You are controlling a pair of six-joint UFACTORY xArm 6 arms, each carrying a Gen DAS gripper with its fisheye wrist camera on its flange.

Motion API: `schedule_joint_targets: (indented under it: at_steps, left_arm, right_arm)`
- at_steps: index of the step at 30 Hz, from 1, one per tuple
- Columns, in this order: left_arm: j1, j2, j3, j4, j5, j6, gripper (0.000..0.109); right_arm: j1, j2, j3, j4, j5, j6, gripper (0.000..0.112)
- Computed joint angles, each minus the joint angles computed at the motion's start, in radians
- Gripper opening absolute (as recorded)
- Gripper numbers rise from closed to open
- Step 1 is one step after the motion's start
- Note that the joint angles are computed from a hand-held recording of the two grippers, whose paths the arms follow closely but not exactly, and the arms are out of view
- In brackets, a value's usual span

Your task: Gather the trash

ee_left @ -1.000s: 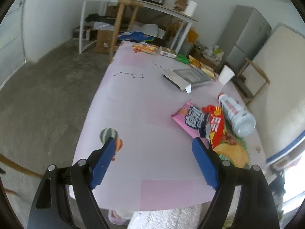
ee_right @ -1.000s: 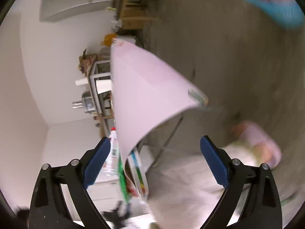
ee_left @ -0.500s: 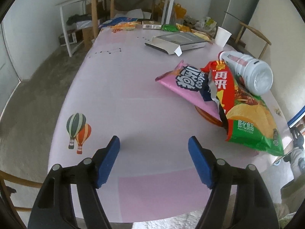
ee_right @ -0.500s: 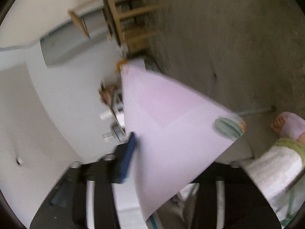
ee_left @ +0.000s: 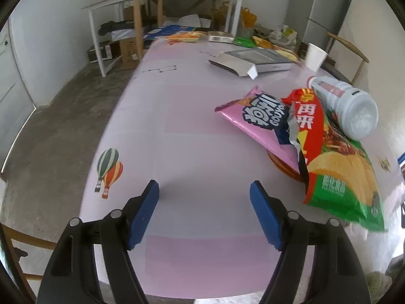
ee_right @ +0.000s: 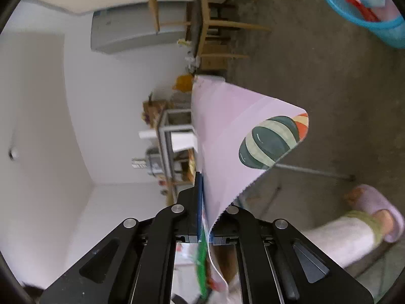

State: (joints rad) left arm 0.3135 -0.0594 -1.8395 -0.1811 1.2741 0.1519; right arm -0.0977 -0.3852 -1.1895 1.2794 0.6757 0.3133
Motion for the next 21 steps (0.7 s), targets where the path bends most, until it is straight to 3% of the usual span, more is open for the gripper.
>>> schedule_joint_targets:
  at_steps: [4, 6, 7, 8, 11, 14, 16, 18, 21]
  left_arm:
    - [0.031, 0.019, -0.020, -0.013, 0.002, 0.012, 0.072]
    - [0.042, 0.024, -0.024, -0.033, 0.002, 0.024, 0.072]
    - [0.044, 0.026, -0.025, -0.037, 0.000, 0.030, 0.072]
    - [0.045, 0.029, -0.027, -0.041, -0.004, 0.038, 0.072]
    - [0.061, 0.026, -0.028, -0.084, -0.003, 0.044, 0.072]
    - [0.103, 0.016, -0.027, -0.195, -0.017, 0.048, 0.072]
    - [0.112, 0.001, -0.016, -0.232, -0.044, 0.060, 0.072]
    - [0.116, -0.006, -0.020, -0.275, -0.067, 0.077, 0.072]
    - [0.110, 0.002, -0.053, -0.346, -0.077, 0.114, 0.072]
  right_arm:
    - [0.025, -0.066, 0.066, -0.069, -0.001, 0.018, 0.004]
    - [0.008, -0.055, 0.078, -0.027, 0.016, -0.004, 0.008]
    - [-0.004, -0.053, 0.092, -0.032, 0.035, 0.015, 0.014]
    - [-0.020, -0.049, 0.090, -0.075, 0.068, 0.059, 0.032]
    - [-0.060, -0.114, 0.147, -0.133, 0.127, 0.143, 0.062]
    - [-0.126, -0.195, 0.207, -0.242, 0.203, 0.254, 0.064]
    - [-0.200, -0.299, 0.242, -0.398, 0.305, 0.377, 0.064]
    - [-0.249, -0.352, 0.199, -0.559, 0.387, 0.443, 0.064]
    - [-0.221, -0.342, 0.079, -0.764, 0.432, 0.473, 0.064]
